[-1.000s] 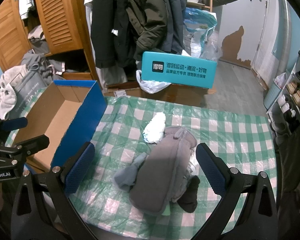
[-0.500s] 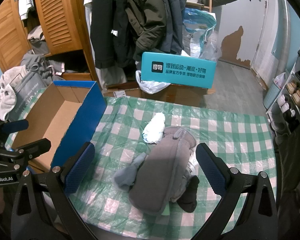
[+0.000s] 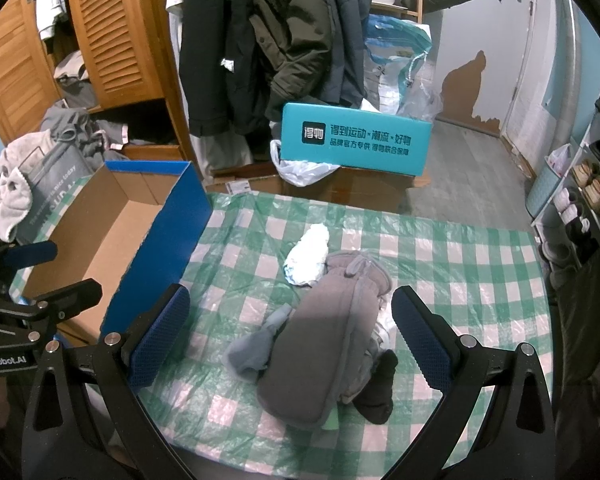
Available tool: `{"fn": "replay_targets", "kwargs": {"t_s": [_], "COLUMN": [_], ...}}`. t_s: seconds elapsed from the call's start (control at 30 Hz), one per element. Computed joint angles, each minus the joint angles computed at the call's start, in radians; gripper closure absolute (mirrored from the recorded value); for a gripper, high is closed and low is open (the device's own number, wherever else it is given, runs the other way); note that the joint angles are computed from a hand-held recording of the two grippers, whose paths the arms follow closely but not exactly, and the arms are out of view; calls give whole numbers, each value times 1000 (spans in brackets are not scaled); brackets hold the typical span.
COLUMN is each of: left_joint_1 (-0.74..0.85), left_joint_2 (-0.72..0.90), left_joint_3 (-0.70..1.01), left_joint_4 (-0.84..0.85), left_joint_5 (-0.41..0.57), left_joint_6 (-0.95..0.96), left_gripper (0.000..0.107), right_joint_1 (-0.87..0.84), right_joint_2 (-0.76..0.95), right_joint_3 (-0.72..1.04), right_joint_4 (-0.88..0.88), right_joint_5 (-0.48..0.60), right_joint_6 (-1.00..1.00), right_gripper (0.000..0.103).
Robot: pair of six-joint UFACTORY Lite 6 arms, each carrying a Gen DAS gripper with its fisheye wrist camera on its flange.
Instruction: Organize soft objects
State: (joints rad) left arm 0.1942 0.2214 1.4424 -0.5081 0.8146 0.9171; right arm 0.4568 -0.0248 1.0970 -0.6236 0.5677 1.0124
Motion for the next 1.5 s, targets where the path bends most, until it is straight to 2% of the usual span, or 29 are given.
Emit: {"fn": "replay_targets", "kwargs": {"t_s": [0.87,1.17,1.5], "left_joint_1": [-18,-87,-180], "left_joint_2": [-29,5,50], "left_joint_3": [-77,-105,-139], "left_joint_4": [-6,63,134], "left_joint_5": [-29,-48,-59], "left_joint_6": [10,-55,-130], "left_gripper": [21,21,21], "right_joint_1": [13,-89,-180], "right_joint_2": [18,-21,23], "right_joint_3": [15,-122,-127], "right_joint_4": [-9,-1,151], "right_joint_5": [14,-47,-56], "right_joint_6": [16,-20,-154], "right_gripper": [2,2,2]}}
